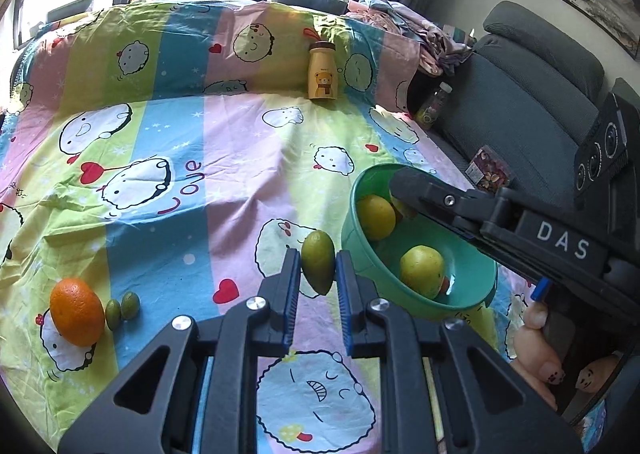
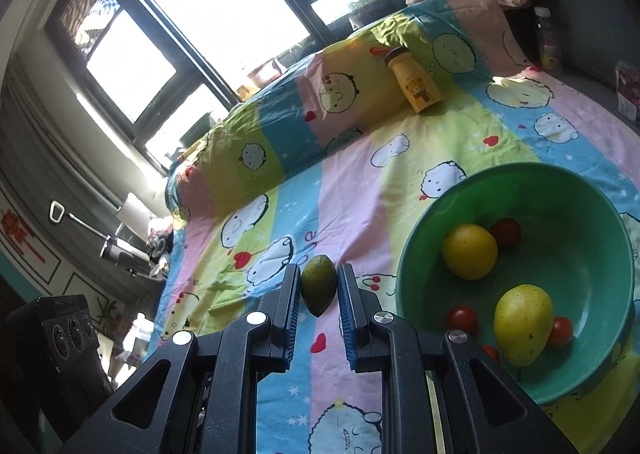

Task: Organize fruits
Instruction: 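Carry both held limes over the green bowl with both grippers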

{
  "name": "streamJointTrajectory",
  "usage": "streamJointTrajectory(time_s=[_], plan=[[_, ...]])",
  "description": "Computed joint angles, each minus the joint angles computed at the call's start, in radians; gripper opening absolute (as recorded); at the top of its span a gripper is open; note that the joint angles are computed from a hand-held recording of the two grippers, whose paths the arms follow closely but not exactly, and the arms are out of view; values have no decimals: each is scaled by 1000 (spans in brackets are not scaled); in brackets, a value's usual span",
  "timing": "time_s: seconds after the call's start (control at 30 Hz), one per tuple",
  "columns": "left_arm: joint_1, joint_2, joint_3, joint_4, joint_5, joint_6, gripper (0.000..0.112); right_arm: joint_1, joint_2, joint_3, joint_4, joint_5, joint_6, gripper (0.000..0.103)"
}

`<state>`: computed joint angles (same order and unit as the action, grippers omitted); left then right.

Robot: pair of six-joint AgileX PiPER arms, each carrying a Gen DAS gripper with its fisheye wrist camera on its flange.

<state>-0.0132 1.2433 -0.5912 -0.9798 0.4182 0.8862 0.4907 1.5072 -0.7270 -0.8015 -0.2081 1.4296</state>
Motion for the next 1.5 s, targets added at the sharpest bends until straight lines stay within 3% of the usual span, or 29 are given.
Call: streamJointTrajectory(time_s=[0.1, 0.23, 0.37, 0.93, 1.5], plan=[[-51, 18, -17, 24, -27, -41, 17, -34, -31, 34, 77, 8, -60, 21], [-113, 47, -44, 47, -48, -83, 17, -91, -59, 74, 72, -15, -38, 21], [-161, 78, -74, 66, -60, -120, 17, -106, -88, 96, 202, 34, -150, 21], [-290, 221, -179, 25, -63, -130, 17, -283, -89, 171, -1, -45, 75, 21], [-330, 355, -254, 12, -26, -125, 17, -326, 7, 132, -168, -25, 256, 21]])
